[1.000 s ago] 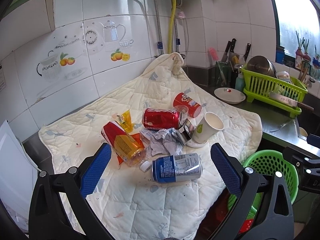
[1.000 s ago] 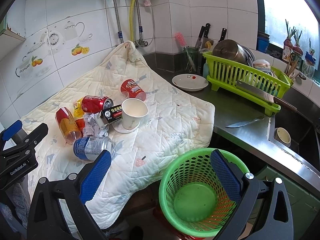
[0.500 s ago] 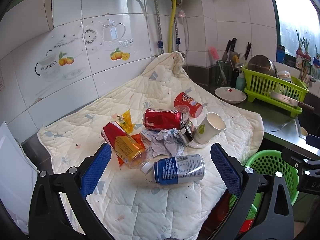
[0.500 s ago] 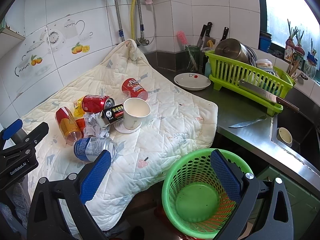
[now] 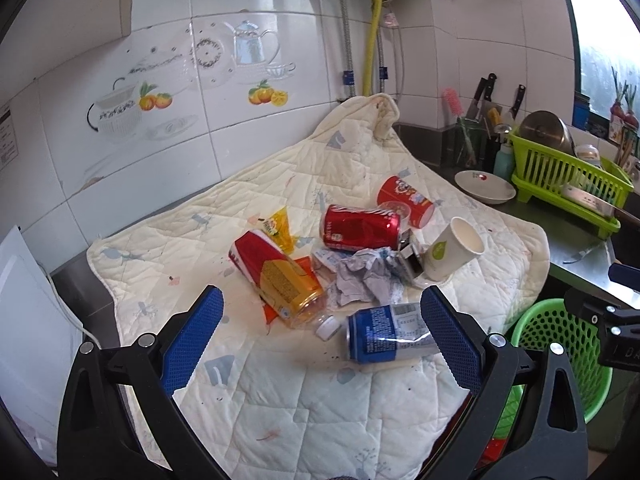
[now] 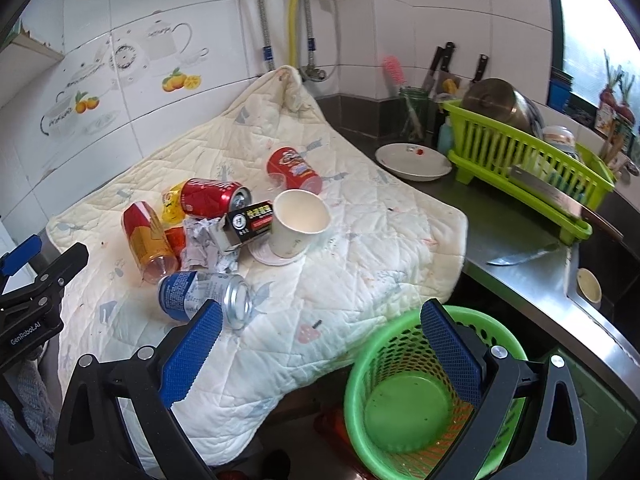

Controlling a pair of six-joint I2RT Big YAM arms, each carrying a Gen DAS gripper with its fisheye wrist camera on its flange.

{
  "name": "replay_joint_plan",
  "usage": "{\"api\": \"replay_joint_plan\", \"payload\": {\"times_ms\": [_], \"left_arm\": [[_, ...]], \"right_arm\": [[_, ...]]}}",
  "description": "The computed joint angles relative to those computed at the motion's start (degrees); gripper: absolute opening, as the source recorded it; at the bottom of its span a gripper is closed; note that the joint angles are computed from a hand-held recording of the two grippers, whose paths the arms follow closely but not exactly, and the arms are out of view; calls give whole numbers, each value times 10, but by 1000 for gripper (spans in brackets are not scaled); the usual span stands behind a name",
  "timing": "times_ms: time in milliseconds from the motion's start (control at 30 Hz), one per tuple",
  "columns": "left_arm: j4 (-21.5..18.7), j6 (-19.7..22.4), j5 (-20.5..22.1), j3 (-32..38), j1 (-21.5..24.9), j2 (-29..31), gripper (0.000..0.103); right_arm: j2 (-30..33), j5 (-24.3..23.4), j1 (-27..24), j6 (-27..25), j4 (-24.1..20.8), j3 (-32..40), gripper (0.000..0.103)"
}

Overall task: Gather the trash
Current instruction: 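Grasp the white paper cup by its rim with the right tool, then carry the cup to the basket with right tool while left tool grasps blue can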

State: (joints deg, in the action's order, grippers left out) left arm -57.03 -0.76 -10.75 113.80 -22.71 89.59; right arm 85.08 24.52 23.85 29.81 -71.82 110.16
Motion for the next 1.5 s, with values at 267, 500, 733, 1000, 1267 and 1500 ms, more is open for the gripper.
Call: {"api": "replay_joint_plan", "payload": {"times_ms": [267, 500, 733, 1000, 1267, 1500], "left_arm": [[-9, 10, 22, -6, 30, 6, 96], [-21, 26, 62, -5, 52, 18, 96], [-23, 46, 80, 5, 61, 32, 96], [-26, 56, 95, 20, 73, 47, 96], [-43, 94, 151, 20, 74, 59, 95], [-47, 177, 196, 12, 56, 67, 95]], "right_arm": [[49, -73, -36, -38, 27, 37, 96], [112, -134, -79, -58, 33, 92, 96], [188, -175, -109, -74, 7, 173, 96], [247, -235, -136, -67, -8, 232, 96], [293, -273, -148, -73, -39, 289, 75], [285, -264, -145, -81, -32, 279, 71]]}}
